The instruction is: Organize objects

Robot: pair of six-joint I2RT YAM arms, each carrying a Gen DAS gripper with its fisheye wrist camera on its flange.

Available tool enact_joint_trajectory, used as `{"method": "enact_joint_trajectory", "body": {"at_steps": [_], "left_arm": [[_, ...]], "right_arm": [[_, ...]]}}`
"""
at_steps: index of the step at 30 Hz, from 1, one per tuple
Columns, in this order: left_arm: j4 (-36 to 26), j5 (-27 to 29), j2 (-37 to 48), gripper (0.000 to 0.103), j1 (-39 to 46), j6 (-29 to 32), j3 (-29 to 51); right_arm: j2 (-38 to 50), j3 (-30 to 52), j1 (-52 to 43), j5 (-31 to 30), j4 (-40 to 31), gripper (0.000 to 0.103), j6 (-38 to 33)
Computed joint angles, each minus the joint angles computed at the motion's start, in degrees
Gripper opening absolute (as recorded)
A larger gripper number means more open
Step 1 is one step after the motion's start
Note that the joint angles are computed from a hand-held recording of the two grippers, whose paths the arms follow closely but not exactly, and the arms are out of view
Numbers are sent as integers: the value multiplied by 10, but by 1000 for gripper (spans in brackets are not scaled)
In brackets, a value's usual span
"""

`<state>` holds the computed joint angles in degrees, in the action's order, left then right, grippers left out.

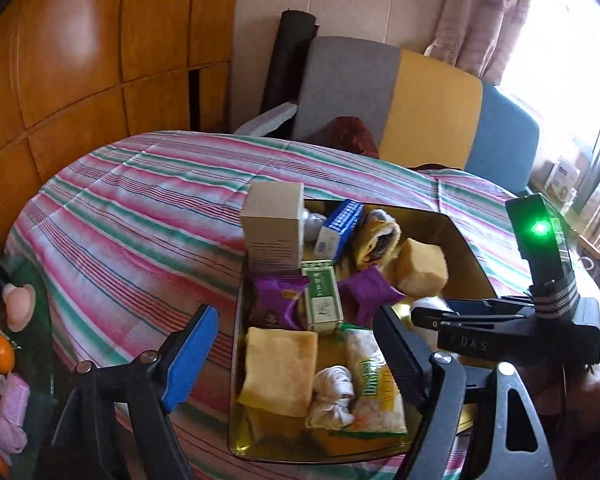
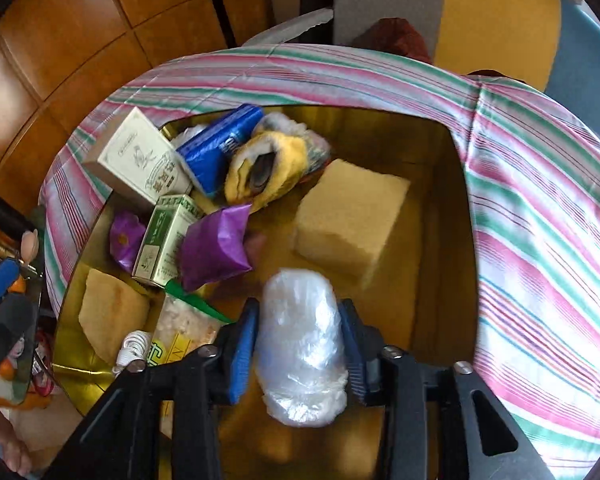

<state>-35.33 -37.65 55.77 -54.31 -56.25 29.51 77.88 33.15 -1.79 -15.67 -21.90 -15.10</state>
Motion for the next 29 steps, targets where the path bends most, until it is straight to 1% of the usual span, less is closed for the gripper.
{"method": "enact_joint_trajectory", "body": {"at_steps": [1,3,6,8,9,15,18,19,21,23,27,29], "left_arm": [[-7,-7,7,81,-5,-5,4],[-20,-19,20,81,-17,-16,13],[-32,-28,25,81,-33,-28,21],[-37,-27,25,77,-39,-35,25],[-35,-26,26,76,-40,-37,26],[-48,-28,41,76,-72,-51,45],[-53,-48,56,75,-99,-62,53],[-53,-56,58,70,-106,-66,54],[-54,-69,64,67,-118,-71,57],[-53,-70,63,66,-122,-69,60],[-66,-88,65,64,-140,-80,67],[-69,-80,64,64,-139,-79,70]], "right_arm": [[-3,-4,-2,-6,3,66,1],[-21,-15,-8,-16,6,75,1],[-76,-35,-13,-17,2,76,3],[-129,-50,-27,-27,-12,79,0],[-153,-57,-32,-30,-19,80,2],[-291,-83,-84,-57,-92,82,-16],[-346,-90,-123,-80,-138,83,-30],[-357,-90,-147,-94,-154,83,-44],[-374,-92,-189,-120,-182,83,-70],[-389,-92,-226,-138,-210,83,-99],[-417,-97,-272,-159,-243,83,-135],[-428,-97,-293,-166,-253,83,-148]]}}
